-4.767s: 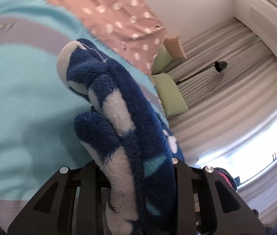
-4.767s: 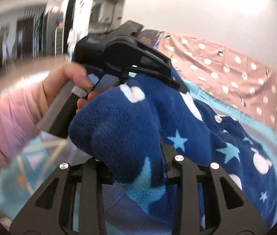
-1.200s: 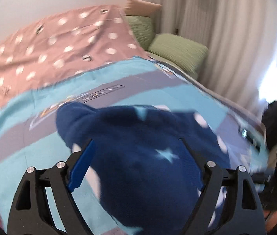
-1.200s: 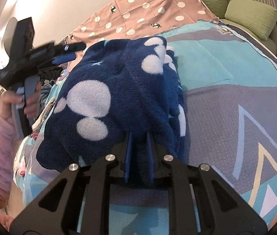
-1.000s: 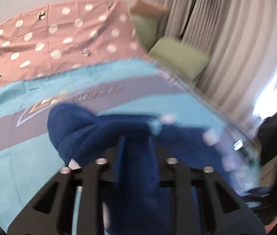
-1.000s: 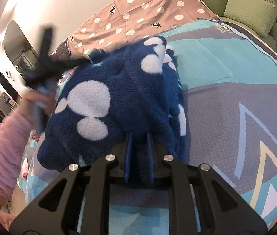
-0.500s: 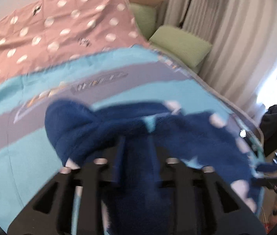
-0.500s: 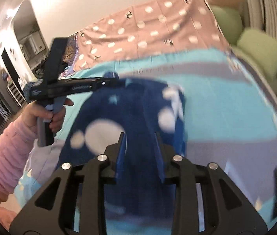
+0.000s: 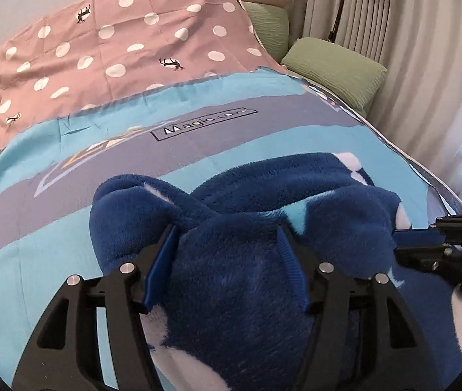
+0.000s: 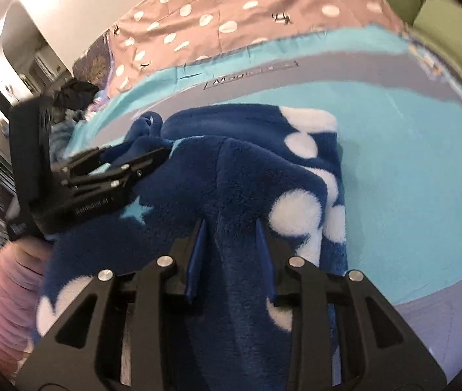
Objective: Fold small clothes
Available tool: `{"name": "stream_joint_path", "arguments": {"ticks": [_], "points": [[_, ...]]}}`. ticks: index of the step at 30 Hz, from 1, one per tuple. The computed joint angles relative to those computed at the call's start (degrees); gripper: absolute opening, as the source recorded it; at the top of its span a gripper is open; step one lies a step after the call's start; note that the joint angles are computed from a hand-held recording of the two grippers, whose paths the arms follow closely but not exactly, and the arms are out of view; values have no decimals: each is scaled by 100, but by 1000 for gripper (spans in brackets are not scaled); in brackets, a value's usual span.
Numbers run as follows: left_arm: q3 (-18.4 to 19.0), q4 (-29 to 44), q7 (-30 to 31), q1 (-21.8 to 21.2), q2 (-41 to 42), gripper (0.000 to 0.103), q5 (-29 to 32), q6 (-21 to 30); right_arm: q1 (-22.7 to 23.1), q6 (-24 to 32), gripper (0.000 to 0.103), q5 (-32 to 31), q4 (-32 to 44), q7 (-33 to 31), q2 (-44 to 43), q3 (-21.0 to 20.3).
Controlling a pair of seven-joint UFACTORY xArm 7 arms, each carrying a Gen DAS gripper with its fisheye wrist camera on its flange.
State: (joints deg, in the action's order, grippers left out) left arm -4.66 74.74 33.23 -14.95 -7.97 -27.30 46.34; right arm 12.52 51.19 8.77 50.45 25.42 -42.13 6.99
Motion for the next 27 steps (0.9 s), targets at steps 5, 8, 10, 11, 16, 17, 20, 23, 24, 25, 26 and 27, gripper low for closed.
{"name": "stream_joint_path", "arguments": {"ticks": [5, 8, 10, 11, 16, 17, 20, 23, 24, 25, 26, 27], "points": [[-47, -76, -99, 3, -122, 62, 142, -151, -63, -76, 31, -161, -66, 134, -234, 122], [34, -112, -234, -40, -545, 62, 112, 122, -234, 456, 33, -306, -28, 503, -949, 243], [422, -188, 298, -210, -990, 64, -687, 622, 1, 466, 33, -35, -182, 574, -1607, 117], [613, -284, 576, -288, -1254, 64, -1062, 852, 141, 382, 33, 112, -281, 539, -1842, 59], [676, -1032, 1512, -441, -2359, 81, -1089, 1183, 374, 780, 42, 280, -500, 451, -2298, 295], [540, -1189, 1480, -447, -2411, 81, -787, 1069, 397, 897, 42, 196, -700, 660, -2250, 322], [26, -1846, 1329, -298, -2424, 86, -526, 402, 142, 674, 41, 175, -974, 755, -2333, 554], [153, -1563, 817, -556, -2193, 88, -264, 526, -99, 1042, 45, -92, -624, 1125, -2435, 816], [154, -1524, 776, -565, -2168, 88, -155, 559, -92, 1142, 45, -126, -555, 1204, -2519, 868], [138, -1458, 763, -576, -2129, 88, -23, 605, 64, 1050, 45, -76, -591, 1160, -2660, 871], [150, -1393, 760, -595, -2093, 88, 56, 668, 264, 963, 45, -14, -669, 1058, -2828, 842], [179, -1323, 737, -607, -2054, 88, 101, 769, 468, 836, 45, 76, -734, 936, -2926, 839]]}}
